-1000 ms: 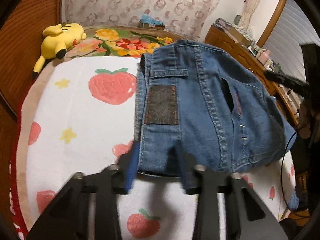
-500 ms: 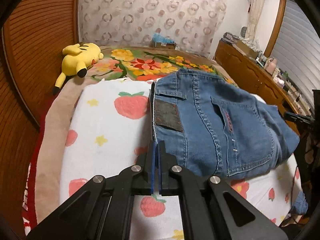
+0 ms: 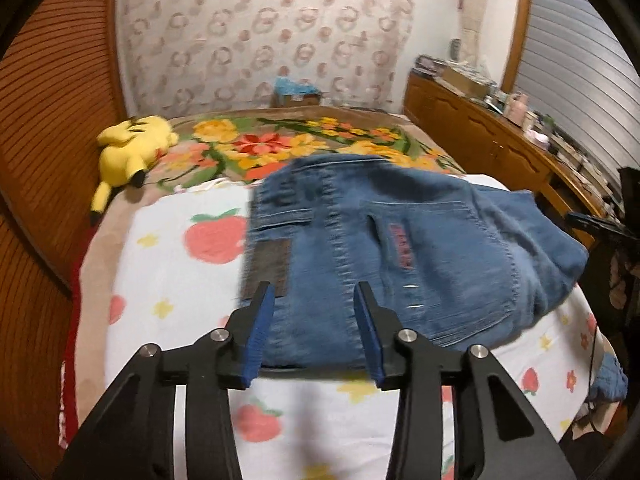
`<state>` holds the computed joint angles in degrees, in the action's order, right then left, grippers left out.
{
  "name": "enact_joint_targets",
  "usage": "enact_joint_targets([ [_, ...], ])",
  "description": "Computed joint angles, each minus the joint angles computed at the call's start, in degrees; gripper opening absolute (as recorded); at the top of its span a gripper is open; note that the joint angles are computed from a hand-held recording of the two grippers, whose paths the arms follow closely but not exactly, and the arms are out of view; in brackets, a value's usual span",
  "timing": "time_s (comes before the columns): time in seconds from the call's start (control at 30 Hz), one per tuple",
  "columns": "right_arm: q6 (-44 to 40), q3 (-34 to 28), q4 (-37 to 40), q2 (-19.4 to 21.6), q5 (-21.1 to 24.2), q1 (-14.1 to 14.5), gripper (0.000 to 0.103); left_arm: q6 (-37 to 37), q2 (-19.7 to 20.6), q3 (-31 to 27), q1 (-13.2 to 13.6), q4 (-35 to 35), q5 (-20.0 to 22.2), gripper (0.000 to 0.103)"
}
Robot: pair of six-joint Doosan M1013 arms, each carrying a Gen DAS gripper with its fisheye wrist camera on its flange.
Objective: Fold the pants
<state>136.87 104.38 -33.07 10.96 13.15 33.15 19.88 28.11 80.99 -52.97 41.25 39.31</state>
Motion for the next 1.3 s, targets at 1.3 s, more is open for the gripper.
enact_joint_targets([
  [1.3,2.80,-3.96,-0.05,4.99,2.39,-3.73,0.047,26.66,17.23,-29.29,1.87,-14.85,6.78,0.067],
])
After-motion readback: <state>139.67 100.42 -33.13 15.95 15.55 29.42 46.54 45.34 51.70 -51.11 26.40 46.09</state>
